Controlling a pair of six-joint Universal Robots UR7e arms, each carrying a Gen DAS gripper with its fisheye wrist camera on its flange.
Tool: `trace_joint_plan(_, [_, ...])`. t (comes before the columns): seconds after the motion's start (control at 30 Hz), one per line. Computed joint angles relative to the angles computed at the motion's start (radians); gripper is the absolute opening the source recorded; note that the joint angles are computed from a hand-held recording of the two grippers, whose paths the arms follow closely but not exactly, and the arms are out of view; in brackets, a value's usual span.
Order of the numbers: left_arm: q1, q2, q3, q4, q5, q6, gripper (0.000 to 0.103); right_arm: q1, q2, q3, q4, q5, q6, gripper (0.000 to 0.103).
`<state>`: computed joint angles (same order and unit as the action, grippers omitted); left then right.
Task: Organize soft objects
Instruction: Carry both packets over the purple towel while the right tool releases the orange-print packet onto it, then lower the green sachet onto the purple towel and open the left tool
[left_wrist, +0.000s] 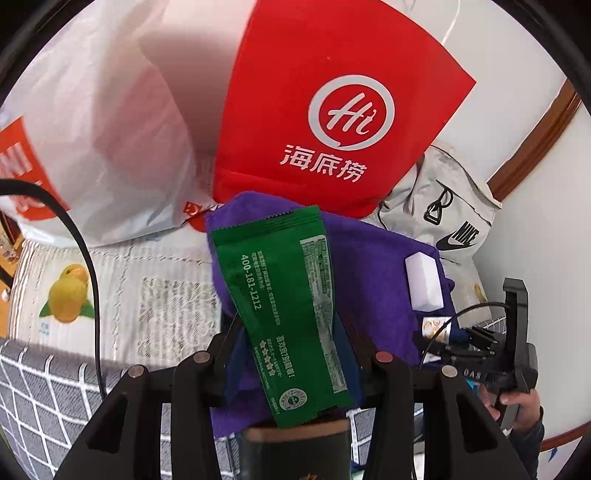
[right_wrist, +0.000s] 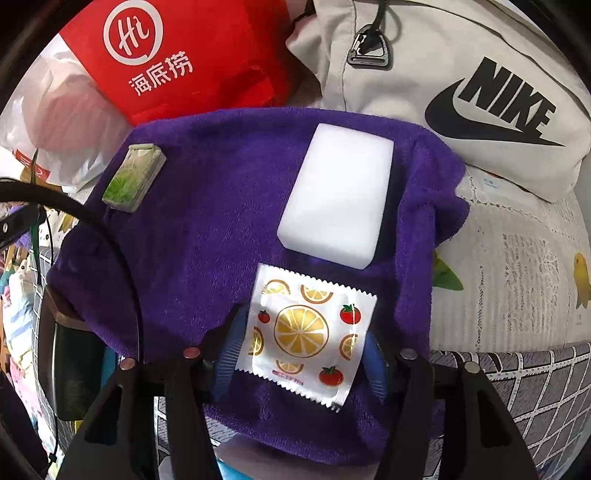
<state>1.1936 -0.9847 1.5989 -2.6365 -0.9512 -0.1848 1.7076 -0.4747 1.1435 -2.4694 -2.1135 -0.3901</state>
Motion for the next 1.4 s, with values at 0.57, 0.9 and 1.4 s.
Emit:
trace_joint_plan(0.57, [0.034, 0.148, -0.174, 0.164, 0.026, 0.020, 0.043, 0.017, -0.170, 0.237, -0.192, 0.084, 0.026, 0.070])
trace_joint_plan(0.9, [0.033, 0.186, -0.195, 0.190, 0.077, 0.016, 0.043, 0.017, -0.280, 0.415, -0.308, 0.130, 0.009, 0.070])
trace_joint_plan(1.4, [0.011, 0.167, -0.176, 0.249, 0.107, -0.027, 0.081, 0.031, -0.356, 0.564, -0.463, 0.100, -0.017, 0.070])
